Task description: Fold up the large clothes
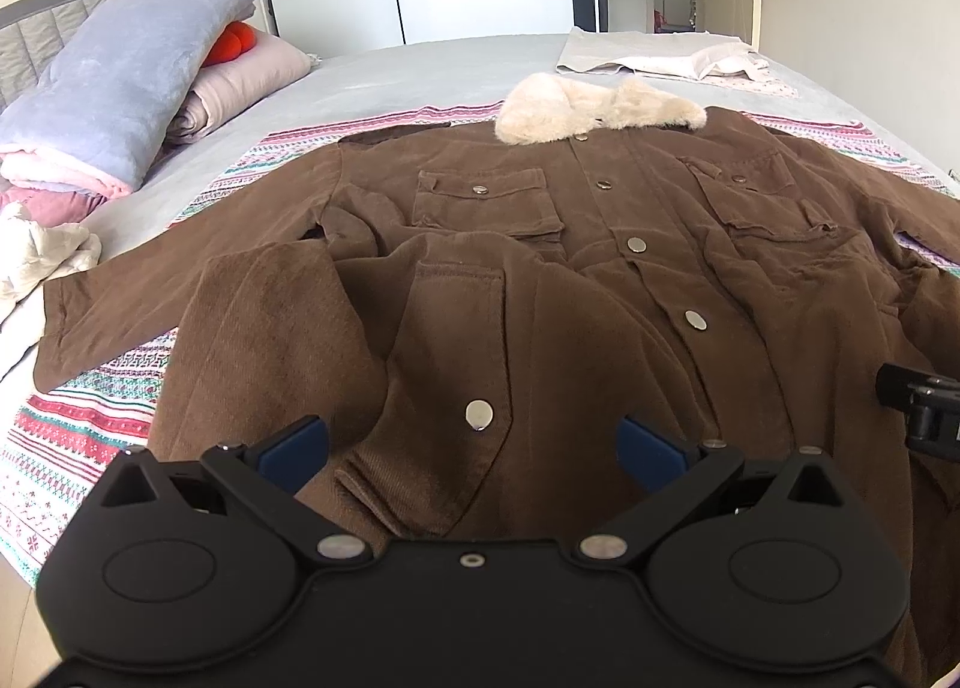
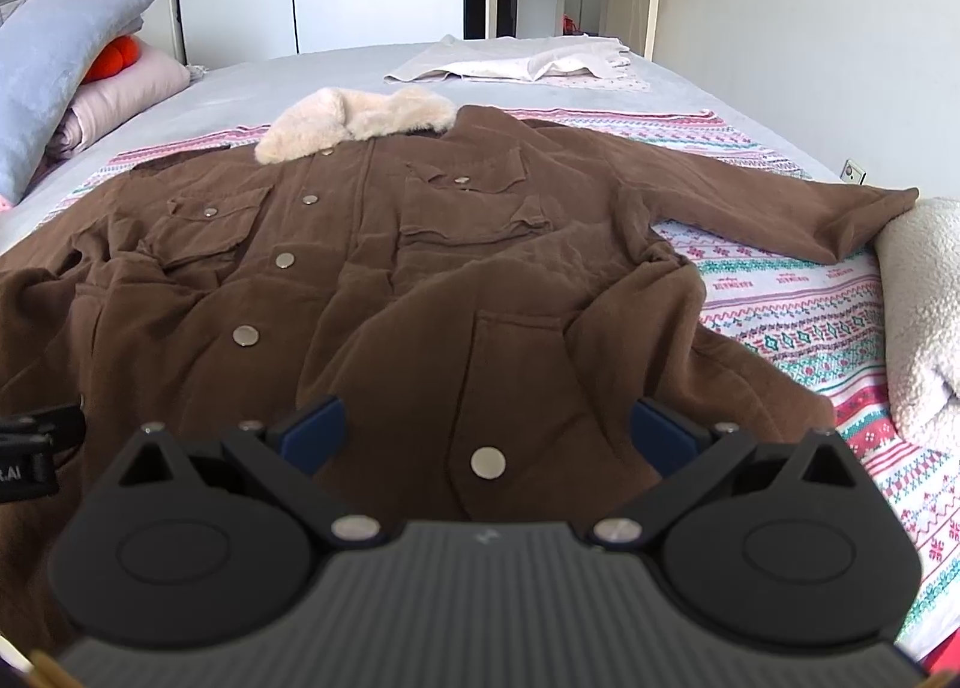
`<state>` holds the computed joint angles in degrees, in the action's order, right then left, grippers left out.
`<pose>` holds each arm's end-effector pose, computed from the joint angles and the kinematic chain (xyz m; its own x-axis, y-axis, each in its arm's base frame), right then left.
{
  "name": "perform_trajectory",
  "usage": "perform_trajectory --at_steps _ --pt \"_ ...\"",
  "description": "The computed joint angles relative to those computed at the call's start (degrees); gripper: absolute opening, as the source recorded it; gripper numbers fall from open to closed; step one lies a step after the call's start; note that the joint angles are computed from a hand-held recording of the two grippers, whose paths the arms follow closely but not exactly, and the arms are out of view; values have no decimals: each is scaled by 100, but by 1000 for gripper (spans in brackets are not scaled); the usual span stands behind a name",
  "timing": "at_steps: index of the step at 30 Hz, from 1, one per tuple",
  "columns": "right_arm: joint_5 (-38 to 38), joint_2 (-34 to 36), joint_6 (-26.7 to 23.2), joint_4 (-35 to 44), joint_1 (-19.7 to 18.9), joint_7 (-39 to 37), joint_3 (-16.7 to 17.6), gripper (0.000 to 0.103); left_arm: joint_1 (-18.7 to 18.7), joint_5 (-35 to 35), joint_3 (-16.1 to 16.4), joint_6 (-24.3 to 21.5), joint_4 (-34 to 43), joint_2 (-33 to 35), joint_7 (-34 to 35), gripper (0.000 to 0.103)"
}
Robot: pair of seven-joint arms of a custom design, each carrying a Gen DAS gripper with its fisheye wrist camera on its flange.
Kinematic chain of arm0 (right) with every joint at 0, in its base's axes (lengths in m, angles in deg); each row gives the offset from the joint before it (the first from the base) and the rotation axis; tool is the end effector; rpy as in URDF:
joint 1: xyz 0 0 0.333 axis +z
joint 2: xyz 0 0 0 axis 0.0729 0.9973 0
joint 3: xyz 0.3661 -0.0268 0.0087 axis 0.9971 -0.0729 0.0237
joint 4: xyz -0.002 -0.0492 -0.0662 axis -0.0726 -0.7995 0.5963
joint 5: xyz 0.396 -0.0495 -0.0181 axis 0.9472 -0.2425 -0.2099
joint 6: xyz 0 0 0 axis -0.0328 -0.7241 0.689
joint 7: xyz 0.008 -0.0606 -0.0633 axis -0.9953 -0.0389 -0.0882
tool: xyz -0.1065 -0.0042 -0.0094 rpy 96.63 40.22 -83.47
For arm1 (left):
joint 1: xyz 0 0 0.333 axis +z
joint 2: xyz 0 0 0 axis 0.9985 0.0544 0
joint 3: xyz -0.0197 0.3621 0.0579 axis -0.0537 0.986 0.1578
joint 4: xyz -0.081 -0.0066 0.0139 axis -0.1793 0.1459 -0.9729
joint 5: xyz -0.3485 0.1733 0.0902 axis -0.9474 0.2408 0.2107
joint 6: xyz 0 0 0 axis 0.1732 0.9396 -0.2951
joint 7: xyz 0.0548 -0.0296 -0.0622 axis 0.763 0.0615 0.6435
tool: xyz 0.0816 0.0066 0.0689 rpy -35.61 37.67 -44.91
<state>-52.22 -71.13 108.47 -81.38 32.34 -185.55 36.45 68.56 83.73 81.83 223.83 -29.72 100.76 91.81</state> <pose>0.6227 0.3118 0.4943 -0.4502 -0.8929 0.0097 -0.5663 0.2771 -0.7762 0.6807 -0.2265 0.5124 -0.2909 -0.9515 -0.1002 -0.6143 0.2661 -0.7429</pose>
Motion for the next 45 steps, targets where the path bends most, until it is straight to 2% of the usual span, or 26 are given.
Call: perform_trajectory --at_steps 8,13,14,16,18,21,24,26,27,29,32,34,37,38,41,44,45 --pt "-130 -116 -102 -163 0 114 4 103 -74 250 188 33 -101 -11 -158 103" --pt "-359 -191 -110 -280 -4 124 31 103 172 48 -10 250 -256 -67 72 103" --pt "-440 -230 -73 -341 -12 146 32 103 427 -216 -292 376 -311 -77 405 103" --pt "-781 -348 51 -536 -16 374 17 103 1208 -990 -1166 651 -466 -89 1394 103" --pt "-951 -473 69 -703 -48 371 62 103 1909 -1646 -1956 664 -482 -48 2161 103" --pt "-983 -730 276 -1014 -176 390 144 103 2867 -2615 -2968 414 -386 24 3113 103" --pt "-972 -1113 750 -1461 -381 535 213 103 3589 -3463 -3599 45 -207 56 3881 103" --pt "-831 -1410 1130 -1790 -548 426 266 103 4339 -4352 -4272 -287 -56 158 4688 103" --pt "-765 -1556 1180 -1945 -606 384 305 103 4614 -4713 -4481 -480 24 207 4994 103" --pt "-626 -1805 1197 -2230 -713 371 387 103 4744 -4976 -4404 -837 168 232 5172 103" --pt "-191 -2188 1956 -2799 -993 324 364 103 4666 -5045 -4041 -1384 401 331 5166 103" --pt "173 -2362 2585 -3154 -1194 187 321 103 4794 -5325 -4051 -2017 647 533 5458 103" --pt "550 -2492 3066 -3505 -1480 207 323 103 5047 -5959 -4218 -2963 1105 982 6028 102" --pt "681 -2524 3243 -3622 -1581 249 314 103 5035 -6075 -4213 -3184 1260 1126 6104 101" --pt "930 -2509 4198 -3968 -1947 502 239 103 4635 -5938 -3804 -3598 1623 1311 5470 100" --pt "1550 -2386 5135 -4284 -2042 317 58 98 4446 -6003 -3568 -3925 1685 1306 5299 79" --pt "1522 -2353 5273 -4298 -2194 351 179 92 4419 -6052 -3516 -3914 1595 1215 5406 67"
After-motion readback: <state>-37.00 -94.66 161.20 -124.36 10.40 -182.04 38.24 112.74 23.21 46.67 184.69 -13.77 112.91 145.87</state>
